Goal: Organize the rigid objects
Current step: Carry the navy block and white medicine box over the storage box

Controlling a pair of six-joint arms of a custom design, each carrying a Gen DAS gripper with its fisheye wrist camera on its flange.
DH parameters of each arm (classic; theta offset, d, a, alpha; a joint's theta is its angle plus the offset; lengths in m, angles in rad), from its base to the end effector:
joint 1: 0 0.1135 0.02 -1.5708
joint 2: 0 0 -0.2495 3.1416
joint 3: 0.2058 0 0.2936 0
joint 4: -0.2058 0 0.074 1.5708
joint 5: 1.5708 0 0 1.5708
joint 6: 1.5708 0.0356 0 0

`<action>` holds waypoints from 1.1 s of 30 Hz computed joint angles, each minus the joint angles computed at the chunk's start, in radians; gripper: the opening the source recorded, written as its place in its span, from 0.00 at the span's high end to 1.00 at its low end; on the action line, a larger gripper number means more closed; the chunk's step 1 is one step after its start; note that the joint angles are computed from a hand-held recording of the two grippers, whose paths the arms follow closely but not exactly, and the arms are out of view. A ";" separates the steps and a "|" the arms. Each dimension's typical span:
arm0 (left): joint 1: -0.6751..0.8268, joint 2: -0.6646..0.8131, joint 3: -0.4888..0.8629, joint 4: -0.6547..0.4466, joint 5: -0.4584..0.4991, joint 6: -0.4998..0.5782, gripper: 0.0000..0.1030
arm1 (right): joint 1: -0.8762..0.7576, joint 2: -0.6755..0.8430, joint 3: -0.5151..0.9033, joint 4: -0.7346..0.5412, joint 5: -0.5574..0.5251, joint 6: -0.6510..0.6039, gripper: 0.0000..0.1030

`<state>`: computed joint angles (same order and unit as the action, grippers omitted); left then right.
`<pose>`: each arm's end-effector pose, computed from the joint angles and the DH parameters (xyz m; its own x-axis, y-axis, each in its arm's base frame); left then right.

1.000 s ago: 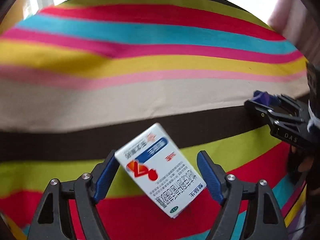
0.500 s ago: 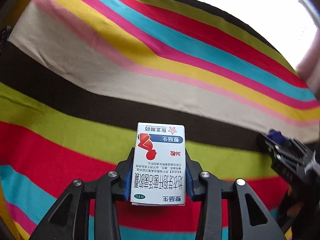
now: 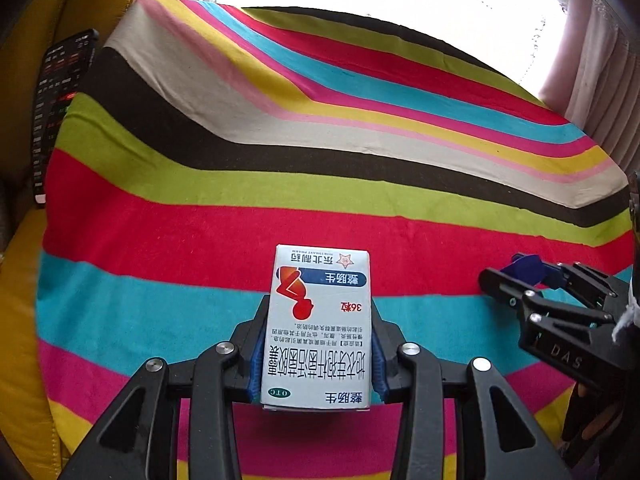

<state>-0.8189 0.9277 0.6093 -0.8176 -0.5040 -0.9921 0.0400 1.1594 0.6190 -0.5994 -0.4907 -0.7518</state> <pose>0.1535 -0.1390 0.1848 -0.7579 -0.2628 -0.5971 -0.2448 0.9630 -0.1131 0.2407 0.0264 0.1500 -0.5047 -0.6230 -0.5976 -0.7895 0.6132 0.0274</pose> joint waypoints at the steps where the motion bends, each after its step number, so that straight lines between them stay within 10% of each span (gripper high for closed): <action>1: -0.005 -0.010 -0.010 0.003 -0.003 -0.001 0.60 | 0.000 -0.026 -0.015 -0.012 -0.002 -0.005 0.47; 17: -0.321 -0.068 0.008 -0.165 -0.119 -0.210 0.60 | -0.210 -0.391 -0.078 -0.386 -0.111 -0.266 0.47; 33: -0.485 0.198 0.213 -0.042 -0.134 -0.055 0.60 | -0.777 -0.118 0.146 -0.643 -0.231 -0.775 0.47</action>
<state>-1.3043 1.1259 0.8222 -0.8599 -0.6385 -1.0473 -0.7374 1.0416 0.7645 -1.2429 -0.7212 -1.5268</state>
